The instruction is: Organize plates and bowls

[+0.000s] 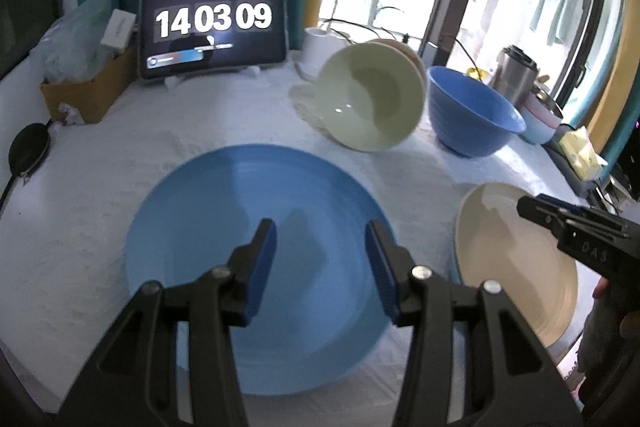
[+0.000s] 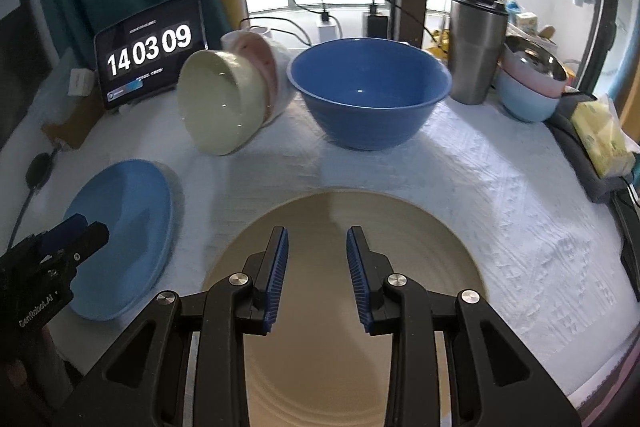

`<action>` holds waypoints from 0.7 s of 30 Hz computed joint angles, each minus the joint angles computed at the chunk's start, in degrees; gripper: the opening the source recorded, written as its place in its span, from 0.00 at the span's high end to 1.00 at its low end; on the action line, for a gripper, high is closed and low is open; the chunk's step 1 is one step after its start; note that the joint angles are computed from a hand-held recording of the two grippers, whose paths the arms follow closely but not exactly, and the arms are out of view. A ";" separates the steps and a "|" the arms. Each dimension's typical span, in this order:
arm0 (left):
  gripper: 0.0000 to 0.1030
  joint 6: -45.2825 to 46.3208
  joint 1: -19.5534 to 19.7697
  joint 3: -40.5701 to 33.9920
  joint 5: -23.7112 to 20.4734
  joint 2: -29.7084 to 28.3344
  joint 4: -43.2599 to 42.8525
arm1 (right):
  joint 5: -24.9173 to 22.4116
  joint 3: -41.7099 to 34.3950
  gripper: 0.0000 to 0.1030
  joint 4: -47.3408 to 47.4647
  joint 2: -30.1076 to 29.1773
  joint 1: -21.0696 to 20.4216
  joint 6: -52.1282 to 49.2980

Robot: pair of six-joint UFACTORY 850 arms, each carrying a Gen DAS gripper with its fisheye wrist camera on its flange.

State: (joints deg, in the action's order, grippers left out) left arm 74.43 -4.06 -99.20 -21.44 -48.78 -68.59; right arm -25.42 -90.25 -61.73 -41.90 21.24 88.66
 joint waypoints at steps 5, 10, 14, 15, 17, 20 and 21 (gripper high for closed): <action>0.54 -1.68 1.06 -1.45 0.63 -1.05 0.85 | -0.25 -3.15 0.69 3.25 -2.07 0.50 -4.31; 0.54 -4.94 1.97 -3.49 1.24 -2.42 3.30 | -0.23 -6.33 0.69 6.68 -4.18 0.95 -8.71; 0.54 -6.37 2.70 -4.64 1.68 -3.19 4.29 | -0.39 -9.21 0.69 9.66 -6.03 1.29 -12.57; 0.54 -6.69 2.85 -4.83 1.89 -3.32 4.51 | -0.51 -10.02 0.69 10.49 -6.53 1.38 -13.62; 0.54 -7.56 3.24 -5.28 2.28 -3.60 5.18 | -0.89 -12.13 0.69 12.26 -7.79 1.63 -15.81; 0.54 -8.96 3.80 -6.14 3.44 -4.17 6.53 | -1.45 -15.25 0.69 15.12 -9.57 1.95 -19.14; 0.54 -9.47 3.92 -6.43 3.61 -4.39 7.03 | -1.67 -16.28 0.69 16.04 -10.17 2.05 -20.26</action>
State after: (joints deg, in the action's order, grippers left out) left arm 64.96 -0.14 -105.63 -17.83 -53.16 -61.57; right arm -27.09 -106.53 -45.70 -52.07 23.29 68.39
